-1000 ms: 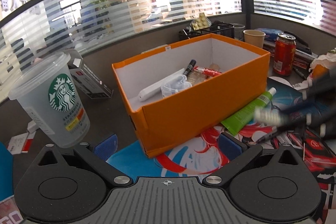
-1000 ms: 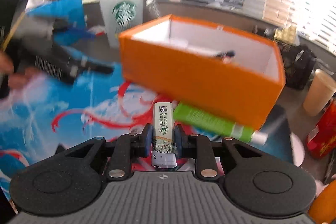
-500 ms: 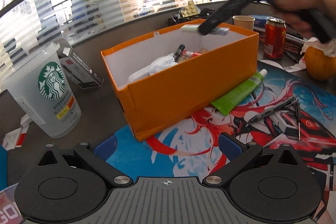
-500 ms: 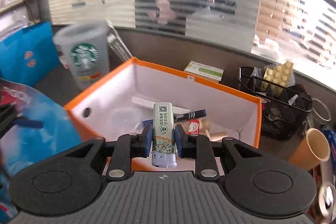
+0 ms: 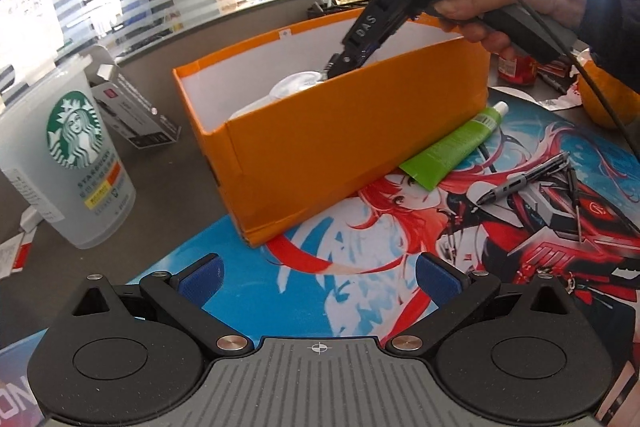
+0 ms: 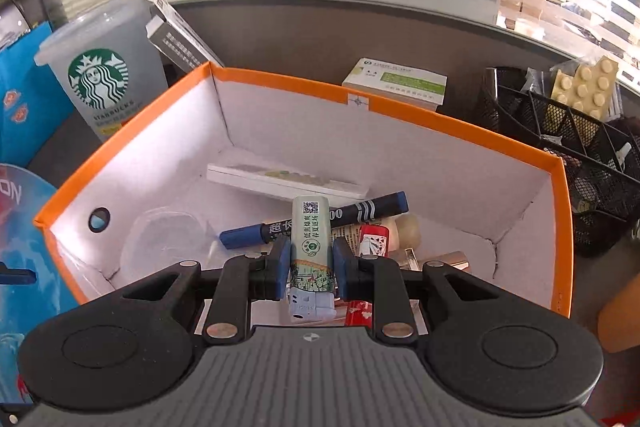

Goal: Organize rigid objects
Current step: 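Lift the white lighter with the right gripper into the box and release it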

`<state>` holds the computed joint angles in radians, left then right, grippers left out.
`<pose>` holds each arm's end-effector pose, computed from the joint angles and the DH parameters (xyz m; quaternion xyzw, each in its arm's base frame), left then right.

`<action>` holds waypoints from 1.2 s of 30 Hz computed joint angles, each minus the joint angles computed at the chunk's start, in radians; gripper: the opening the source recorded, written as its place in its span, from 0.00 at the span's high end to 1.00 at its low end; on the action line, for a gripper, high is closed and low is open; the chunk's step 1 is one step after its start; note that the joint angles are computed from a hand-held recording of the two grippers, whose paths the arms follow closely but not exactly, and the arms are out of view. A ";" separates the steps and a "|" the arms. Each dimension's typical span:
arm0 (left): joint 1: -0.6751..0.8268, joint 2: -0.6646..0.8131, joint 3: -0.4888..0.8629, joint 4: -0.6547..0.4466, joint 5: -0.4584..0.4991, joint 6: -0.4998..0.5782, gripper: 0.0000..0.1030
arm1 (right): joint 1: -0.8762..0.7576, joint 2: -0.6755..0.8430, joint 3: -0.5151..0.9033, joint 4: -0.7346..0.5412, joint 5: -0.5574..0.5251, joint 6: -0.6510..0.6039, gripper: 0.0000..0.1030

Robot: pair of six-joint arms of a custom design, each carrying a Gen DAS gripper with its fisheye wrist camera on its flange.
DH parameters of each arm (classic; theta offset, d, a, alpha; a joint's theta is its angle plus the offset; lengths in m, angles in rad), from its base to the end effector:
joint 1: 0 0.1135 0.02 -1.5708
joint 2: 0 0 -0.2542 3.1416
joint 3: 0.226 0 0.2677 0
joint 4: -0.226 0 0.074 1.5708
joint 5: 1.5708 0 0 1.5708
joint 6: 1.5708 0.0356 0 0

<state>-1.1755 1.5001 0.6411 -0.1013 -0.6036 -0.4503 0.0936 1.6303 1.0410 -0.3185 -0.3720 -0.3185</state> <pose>0.1254 -0.2480 0.1241 0.2395 0.8831 -0.0135 0.4031 0.3486 0.0457 0.1877 -0.2490 0.8973 0.1379 0.3374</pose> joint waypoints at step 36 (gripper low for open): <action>-0.114 0.230 0.185 0.058 -0.012 0.072 0.00 | -0.100 -0.344 -0.143 -0.084 -0.097 -0.048 0.66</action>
